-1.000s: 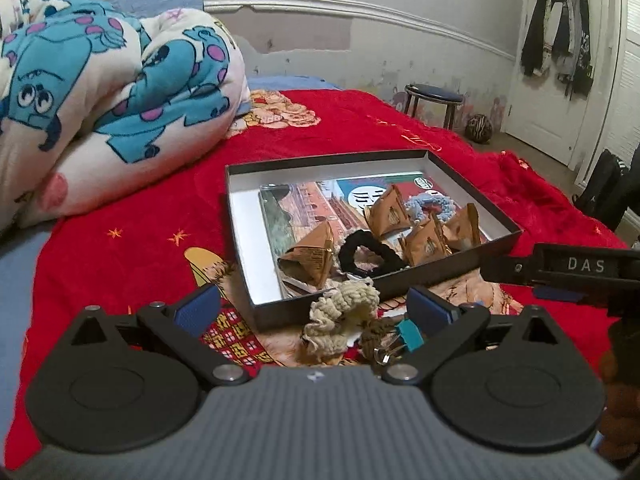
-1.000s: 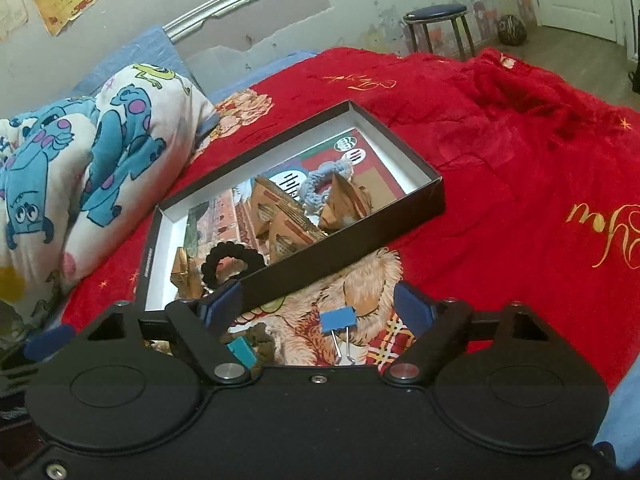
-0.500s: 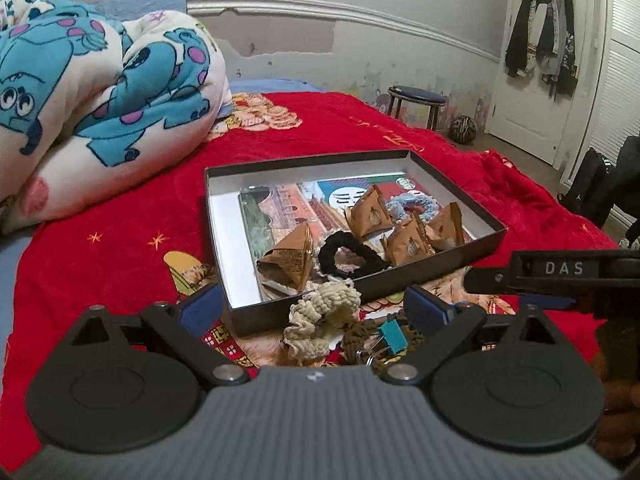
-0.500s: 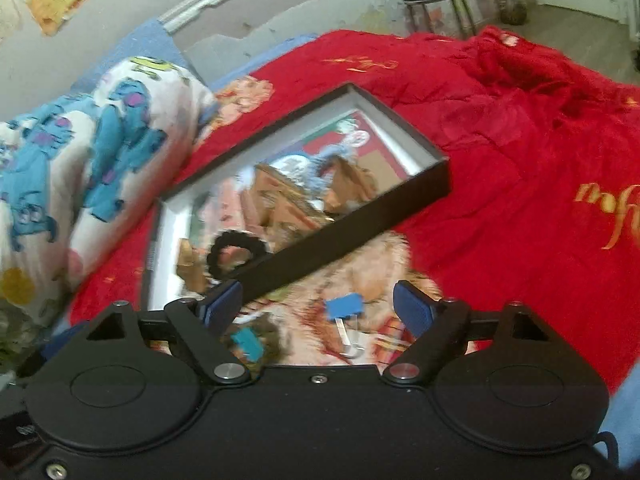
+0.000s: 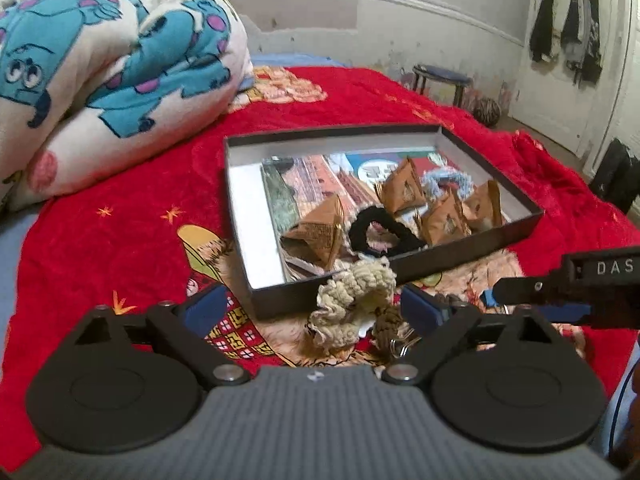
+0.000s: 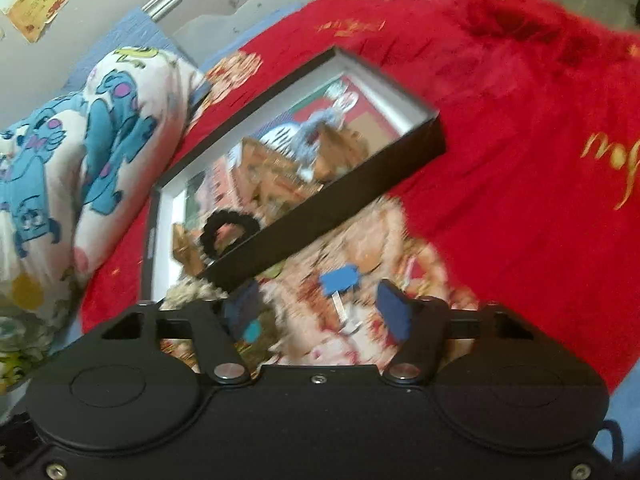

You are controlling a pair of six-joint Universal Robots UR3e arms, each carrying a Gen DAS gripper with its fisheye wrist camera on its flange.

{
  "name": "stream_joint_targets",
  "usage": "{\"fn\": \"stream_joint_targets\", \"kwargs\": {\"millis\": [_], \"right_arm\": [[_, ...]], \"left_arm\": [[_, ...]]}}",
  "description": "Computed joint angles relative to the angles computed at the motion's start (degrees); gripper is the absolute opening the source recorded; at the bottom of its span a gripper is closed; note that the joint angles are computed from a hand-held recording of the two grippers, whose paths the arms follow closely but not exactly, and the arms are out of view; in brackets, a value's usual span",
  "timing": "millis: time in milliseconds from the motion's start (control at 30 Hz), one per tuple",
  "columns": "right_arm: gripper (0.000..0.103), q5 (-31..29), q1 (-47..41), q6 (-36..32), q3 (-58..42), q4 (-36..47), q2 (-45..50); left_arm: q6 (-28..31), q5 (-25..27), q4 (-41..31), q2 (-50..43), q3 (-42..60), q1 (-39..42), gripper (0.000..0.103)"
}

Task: Organize objects
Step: 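Move both open tools to the scrunchies lying beside the black box, then close left tool on the cream crochet scrunchie while right tool grasps the dark braided scrunchie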

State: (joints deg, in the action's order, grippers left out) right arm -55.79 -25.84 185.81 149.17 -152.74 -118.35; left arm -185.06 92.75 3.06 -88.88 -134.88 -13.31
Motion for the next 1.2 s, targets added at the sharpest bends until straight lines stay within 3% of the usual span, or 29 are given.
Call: {"fn": "stream_joint_targets", "kwargs": {"millis": [133,300,433,500,600,733,833,1000,1200], "right_arm": [[0.043,-0.6,2.6,1.1,-0.4,-3.6,5.5],[0.042,-0.8,5.5,2.9,-1.4,-8.4,10.2],[0.042,-0.2,7.0,2.8,-2.3,-9.1,11.7],[0.042,-0.7,7.7,3.8,-3.1,-9.9,13.4],[0.042,0.2,7.7,4.4,-3.5,-11.0,15.6],[0.042,-1.4,9.4,4.9,-4.0,-13.5,17.3],[0.042,-3.7,11.8,5.8,-4.6,-16.4,19.0],[0.031,-6.4,14.2,8.1,-3.9,-22.6,21.5],[0.027,-6.9,15.4,9.5,-2.4,-28.9,23.8]], "left_arm": [[1.1,1.8,-1.7,-3.4,2.1,-1.1,0.08],[0.5,1.5,0.9,-4.9,1.4,-1.2,0.066],[0.4,0.9,0.1,-5.2,1.7,-1.1,0.043],[0.1,2.2,-2.5,-5.9,3.3,-1.7,0.037],[-0.1,7.0,-5.0,-7.6,5.8,-4.2,0.038],[0.9,3.6,-4.4,-6.3,4.3,-3.1,0.041],[1.8,4.5,-3.7,-7.0,4.7,-4.0,0.042],[2.0,1.5,-1.2,-6.6,2.9,-3.0,0.028],[2.4,1.8,-2.2,-7.2,3.8,-3.6,0.027]]}}
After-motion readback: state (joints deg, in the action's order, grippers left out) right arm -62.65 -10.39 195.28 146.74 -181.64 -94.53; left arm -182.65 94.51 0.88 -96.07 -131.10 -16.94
